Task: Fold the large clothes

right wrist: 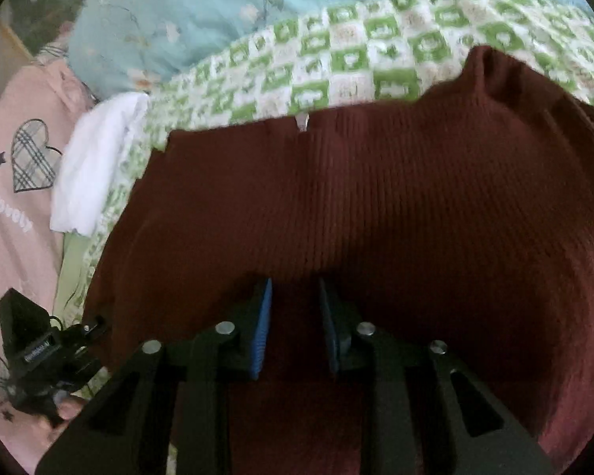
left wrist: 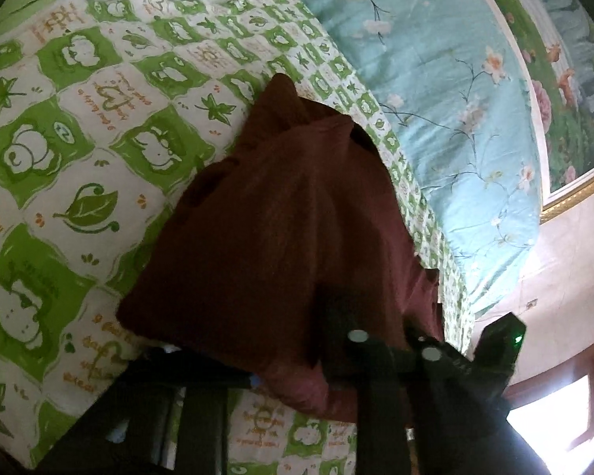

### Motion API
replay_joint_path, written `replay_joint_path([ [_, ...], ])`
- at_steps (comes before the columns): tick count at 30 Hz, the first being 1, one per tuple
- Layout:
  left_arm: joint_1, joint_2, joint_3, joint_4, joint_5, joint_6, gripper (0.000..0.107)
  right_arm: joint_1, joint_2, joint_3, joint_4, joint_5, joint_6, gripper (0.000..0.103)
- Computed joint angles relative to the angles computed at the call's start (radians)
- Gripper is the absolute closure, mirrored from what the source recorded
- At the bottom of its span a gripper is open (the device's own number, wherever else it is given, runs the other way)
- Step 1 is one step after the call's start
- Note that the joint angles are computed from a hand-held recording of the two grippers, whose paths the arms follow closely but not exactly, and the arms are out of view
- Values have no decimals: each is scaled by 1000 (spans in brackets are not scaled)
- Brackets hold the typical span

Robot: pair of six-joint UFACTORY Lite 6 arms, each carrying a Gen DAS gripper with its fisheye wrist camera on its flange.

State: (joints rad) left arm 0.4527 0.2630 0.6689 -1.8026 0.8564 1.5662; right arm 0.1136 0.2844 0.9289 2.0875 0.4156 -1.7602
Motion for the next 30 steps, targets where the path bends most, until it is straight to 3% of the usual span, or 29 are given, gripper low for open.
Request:
replay_joint_path([
  [6, -65, -176, -21, 13, -7, -15, 100, -18, -2, -7, -24, 25, 40, 79],
  [12, -317, -299, 50, -18, -67, -36, 100, -136, 65, 56, -300, 225, 328, 79],
  [14, -453, -284, 101, -40, -119, -14, 100, -228, 98, 70, -369, 375, 421, 81],
  [16, -593, -225, 153, -71, -196, 42, 100, -366, 115, 18, -323, 585, 420, 80],
  [19, -722, -63, 232, -118, -274, 114, 100, -566, 205, -30, -259, 888, 435, 70],
  [20, -740, -5, 259, -124, -281, 120, 100, -600, 245, -12, -279, 940, 450, 62],
  [22, -761, 77, 293, -144, -295, 131, 101, -625, 307, 36, -324, 1004, 469, 60],
  [25, -759, 64, 276, -186, -282, 164, 101, -587, 254, 60, -388, 909, 479, 59],
  [30, -734, 28, 260, -160, -268, 149, 101, -461, 171, 159, -468, 713, 539, 40],
])
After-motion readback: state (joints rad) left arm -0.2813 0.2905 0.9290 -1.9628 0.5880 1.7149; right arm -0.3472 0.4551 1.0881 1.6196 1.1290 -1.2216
